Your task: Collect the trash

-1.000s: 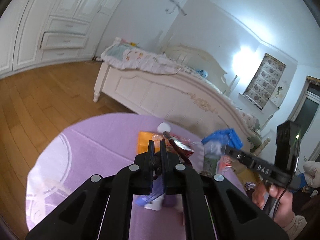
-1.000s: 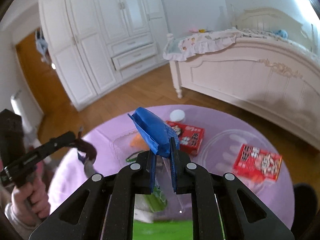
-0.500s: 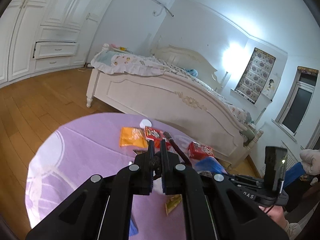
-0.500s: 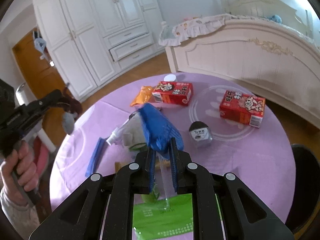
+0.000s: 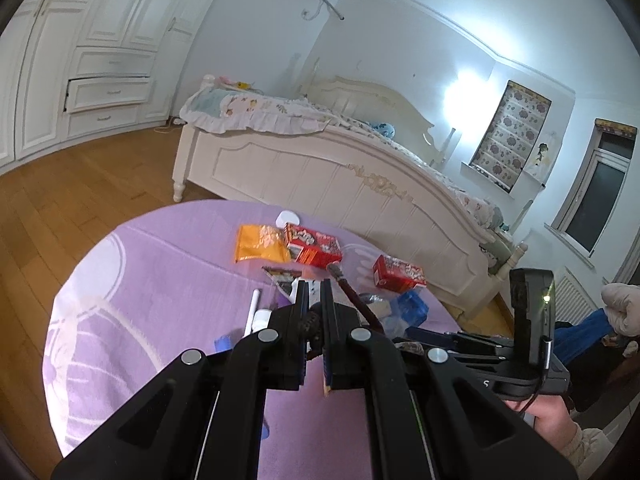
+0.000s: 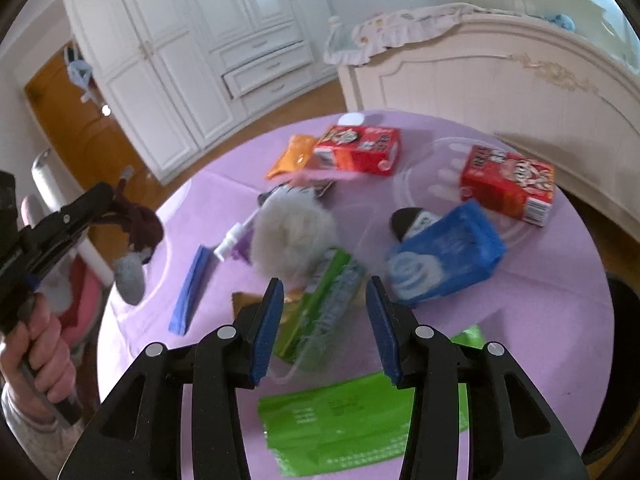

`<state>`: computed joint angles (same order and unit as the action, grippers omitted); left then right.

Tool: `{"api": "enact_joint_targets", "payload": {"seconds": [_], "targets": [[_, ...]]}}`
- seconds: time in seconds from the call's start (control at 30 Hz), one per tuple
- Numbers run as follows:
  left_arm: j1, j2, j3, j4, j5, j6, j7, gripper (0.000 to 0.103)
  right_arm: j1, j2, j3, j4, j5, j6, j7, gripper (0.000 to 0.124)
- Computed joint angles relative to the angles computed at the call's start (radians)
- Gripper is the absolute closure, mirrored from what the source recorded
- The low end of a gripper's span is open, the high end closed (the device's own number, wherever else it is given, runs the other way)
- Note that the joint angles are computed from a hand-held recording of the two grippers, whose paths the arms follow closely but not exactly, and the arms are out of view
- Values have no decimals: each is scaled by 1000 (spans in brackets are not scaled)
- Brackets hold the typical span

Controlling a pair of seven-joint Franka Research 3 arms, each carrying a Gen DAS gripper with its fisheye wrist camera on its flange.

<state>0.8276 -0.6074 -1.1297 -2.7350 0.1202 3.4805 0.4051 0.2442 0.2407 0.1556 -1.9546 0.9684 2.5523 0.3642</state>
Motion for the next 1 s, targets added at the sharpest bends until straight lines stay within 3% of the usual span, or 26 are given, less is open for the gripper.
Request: {"api": "enact_joint_targets", "payload": {"seconds": [0.1,0.2,0.33,0.43,0.5,0.6,0.73,0.77,0.9,1.0], "targets": [[6,0,-14,-13,-8,7,-9,97,13,-46,27,-53,91,114,-113,80],[7,-4,-23,-28,-16,13,-23,97,38,-77,28,-75,119,162,-162,80],[23,7,-41,-40,-28,37,-35,96,125,-8,-41,-40,-291,172,206,81],[8,-4,-32,-57,-34,39,-30,96,114,22,-42,-22,-382,170,311,84],[-5,0,-20,-72,-36,45,-28,96,75,30,-19,-8,-355,148,308,85],[-12,9,-13,-87,-49,57,-16,96,-22,40,23,43,-174,-4,221,85],[-2,34,-24,-92,-75,86,8,96,-38,37,7,60,-120,-58,212,86],[3,40,-31,-91,-83,93,17,96,-40,40,3,68,-111,-76,216,92],[10,56,-50,-84,-115,107,46,96,-2,47,-14,67,-186,-42,256,93],[3,60,-51,-84,-131,105,61,96,42,63,-25,50,-291,68,306,93]]}}
